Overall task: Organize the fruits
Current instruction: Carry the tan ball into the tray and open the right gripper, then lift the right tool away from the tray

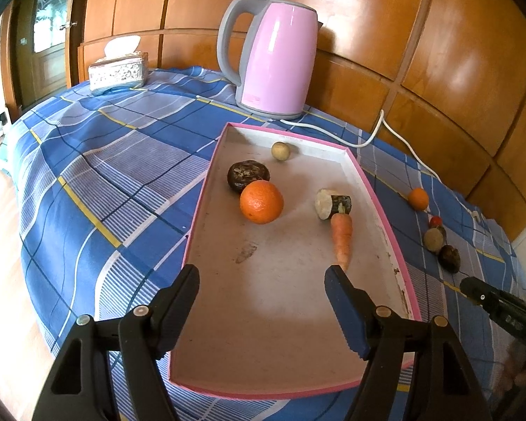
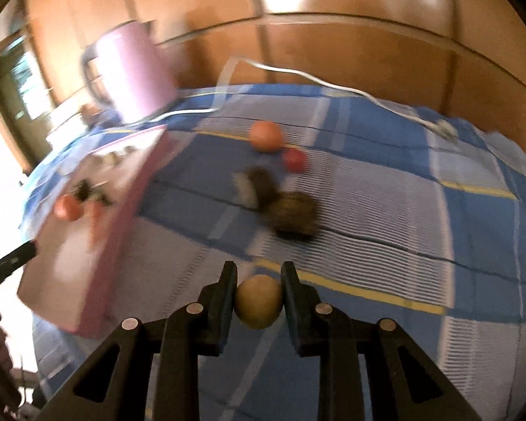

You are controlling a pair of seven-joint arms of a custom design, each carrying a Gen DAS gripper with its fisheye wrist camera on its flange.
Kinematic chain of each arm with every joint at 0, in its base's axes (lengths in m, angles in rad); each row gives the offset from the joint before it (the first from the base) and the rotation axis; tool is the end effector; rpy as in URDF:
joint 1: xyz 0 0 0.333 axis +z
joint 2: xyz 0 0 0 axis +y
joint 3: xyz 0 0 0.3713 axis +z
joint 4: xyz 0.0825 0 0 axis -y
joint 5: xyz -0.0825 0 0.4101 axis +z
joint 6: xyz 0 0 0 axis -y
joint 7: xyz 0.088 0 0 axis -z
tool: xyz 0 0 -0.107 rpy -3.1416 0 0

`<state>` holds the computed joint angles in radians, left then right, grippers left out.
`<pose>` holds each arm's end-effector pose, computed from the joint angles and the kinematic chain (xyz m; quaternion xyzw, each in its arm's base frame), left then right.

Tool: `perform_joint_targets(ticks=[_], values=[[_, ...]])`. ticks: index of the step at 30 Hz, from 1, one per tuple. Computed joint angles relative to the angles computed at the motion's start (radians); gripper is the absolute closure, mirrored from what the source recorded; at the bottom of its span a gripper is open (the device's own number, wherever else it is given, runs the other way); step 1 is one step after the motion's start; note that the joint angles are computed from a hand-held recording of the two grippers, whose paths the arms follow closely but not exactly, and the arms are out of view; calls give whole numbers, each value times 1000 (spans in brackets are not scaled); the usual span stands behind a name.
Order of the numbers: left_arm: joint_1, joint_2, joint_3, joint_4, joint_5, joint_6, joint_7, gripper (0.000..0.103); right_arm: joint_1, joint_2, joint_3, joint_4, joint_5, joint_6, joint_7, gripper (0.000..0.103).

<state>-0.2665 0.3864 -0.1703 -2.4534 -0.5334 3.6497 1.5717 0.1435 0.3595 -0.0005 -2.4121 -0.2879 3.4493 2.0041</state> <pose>0.5158 -0.1660 0.2621 -0.7107 0.5960 -0.3149 0.2013 0.5538 0.1131 0.2691 -0.6726 0.6628 -0.1609 0.2869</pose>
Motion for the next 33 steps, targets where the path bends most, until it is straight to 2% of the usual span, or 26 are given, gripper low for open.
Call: perform_joint_targets(ticks=[5,11,16,21,23,30,33], values=[[-9,2,7,1,-18,6,7,28,-149,15,186,51,-193,-11,51,77],[-17,5,13,3,-41,10,17,28,-190,66,294,146,-319,-59,60,77],[-27,9,20,8,-67,10,32,28,-179,111,339,217,-322,-113,4,77],[-28,12,20,11,-82,9,38,25,-118,127,310,242,-256,-141,-56,76],[-26,14,19,12,-83,8,38,25,-53,121,252,239,-219,-133,-70,70],[-25,14,18,10,-83,13,38,25,-34,109,236,211,-174,-103,-87,70],[-31,13,20,10,-93,23,43,25,5,96,193,191,-151,-77,-82,70]])
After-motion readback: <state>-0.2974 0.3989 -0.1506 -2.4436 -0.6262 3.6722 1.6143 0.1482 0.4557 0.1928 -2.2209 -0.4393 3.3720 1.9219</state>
